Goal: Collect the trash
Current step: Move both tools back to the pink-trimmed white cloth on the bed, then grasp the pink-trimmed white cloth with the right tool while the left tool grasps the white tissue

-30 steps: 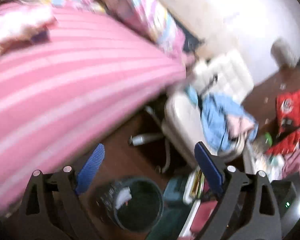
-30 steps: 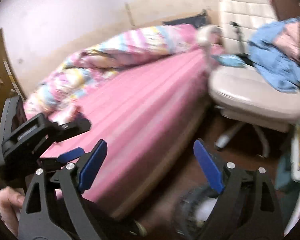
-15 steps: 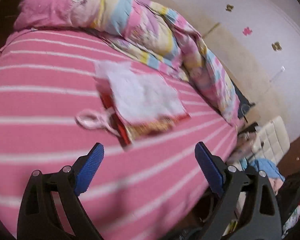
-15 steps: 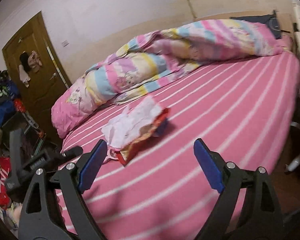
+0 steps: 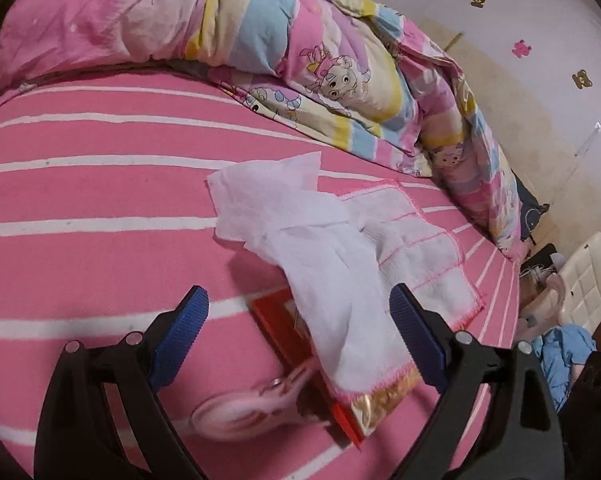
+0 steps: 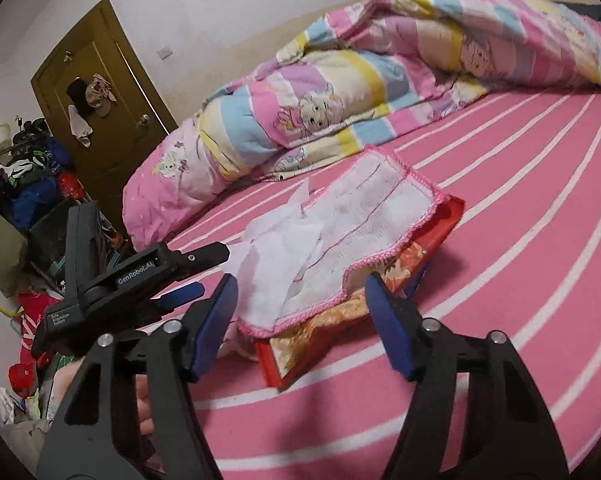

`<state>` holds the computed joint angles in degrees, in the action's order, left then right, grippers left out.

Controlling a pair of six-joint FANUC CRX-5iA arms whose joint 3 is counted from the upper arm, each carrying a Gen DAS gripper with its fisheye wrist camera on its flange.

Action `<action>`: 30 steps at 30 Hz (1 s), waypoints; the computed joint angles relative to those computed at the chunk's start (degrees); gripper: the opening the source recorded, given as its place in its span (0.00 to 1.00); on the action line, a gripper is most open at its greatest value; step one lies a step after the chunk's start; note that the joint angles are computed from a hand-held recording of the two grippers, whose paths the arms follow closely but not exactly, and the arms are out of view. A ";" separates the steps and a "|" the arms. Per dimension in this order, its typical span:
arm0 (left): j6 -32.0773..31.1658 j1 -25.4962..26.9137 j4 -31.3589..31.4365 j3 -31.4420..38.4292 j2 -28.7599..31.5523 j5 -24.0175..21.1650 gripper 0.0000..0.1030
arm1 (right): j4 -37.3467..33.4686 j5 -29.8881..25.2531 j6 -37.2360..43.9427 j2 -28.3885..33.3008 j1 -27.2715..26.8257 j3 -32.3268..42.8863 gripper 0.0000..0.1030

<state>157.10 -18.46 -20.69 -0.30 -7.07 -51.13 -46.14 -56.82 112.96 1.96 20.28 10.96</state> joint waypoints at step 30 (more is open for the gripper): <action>-6.45 4.35 8.19 -2.55 0.54 2.76 0.10 | 11.96 2.75 -13.41 8.25 3.84 4.59 0.03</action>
